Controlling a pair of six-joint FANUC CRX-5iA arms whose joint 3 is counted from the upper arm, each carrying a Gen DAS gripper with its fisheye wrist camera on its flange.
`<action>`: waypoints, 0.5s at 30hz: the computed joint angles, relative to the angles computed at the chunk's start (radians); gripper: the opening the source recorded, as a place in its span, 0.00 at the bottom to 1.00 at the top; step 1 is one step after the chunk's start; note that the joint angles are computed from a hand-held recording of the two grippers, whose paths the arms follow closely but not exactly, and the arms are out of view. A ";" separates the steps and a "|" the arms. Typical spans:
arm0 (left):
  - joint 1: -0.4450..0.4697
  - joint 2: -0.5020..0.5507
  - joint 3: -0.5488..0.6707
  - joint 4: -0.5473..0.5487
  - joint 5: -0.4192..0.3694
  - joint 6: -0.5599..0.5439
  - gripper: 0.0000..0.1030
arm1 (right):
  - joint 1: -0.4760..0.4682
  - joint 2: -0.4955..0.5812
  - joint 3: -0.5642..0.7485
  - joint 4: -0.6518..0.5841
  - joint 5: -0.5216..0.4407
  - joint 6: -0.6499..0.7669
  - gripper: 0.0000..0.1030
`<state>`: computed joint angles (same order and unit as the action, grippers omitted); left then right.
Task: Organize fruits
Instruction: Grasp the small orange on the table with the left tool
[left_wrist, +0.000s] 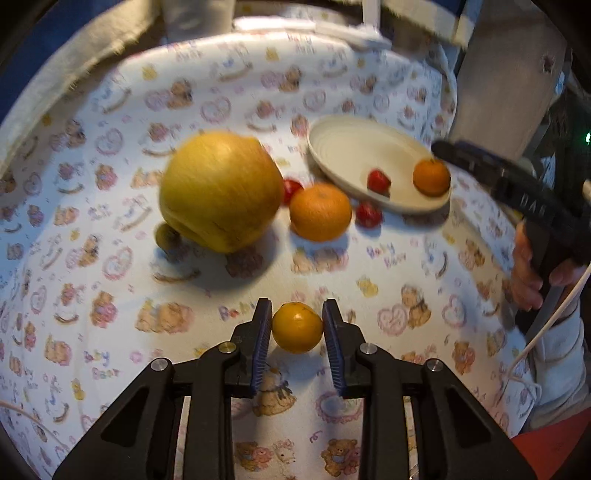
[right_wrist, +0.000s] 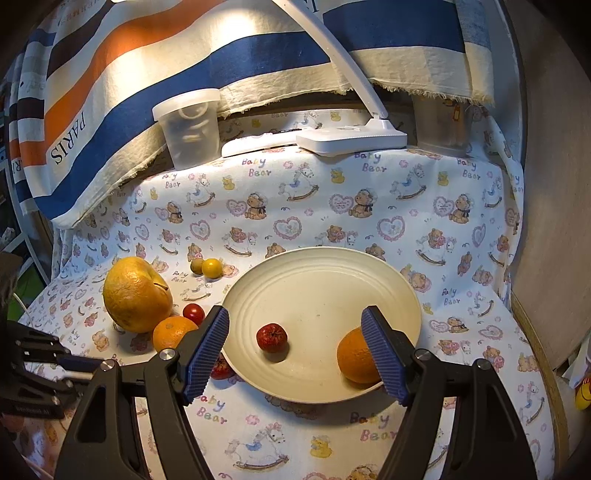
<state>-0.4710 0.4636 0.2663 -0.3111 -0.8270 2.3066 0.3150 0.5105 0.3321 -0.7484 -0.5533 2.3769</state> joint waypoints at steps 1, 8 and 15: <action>-0.002 -0.008 -0.004 -0.017 0.003 0.020 0.26 | 0.000 -0.002 -0.001 -0.004 -0.001 0.003 0.73; -0.013 -0.047 -0.030 -0.138 0.045 0.150 0.26 | 0.011 -0.008 -0.010 -0.016 -0.027 0.068 0.73; -0.017 -0.082 -0.050 -0.235 0.042 0.272 0.26 | 0.010 -0.001 0.021 -0.072 -0.161 0.176 0.73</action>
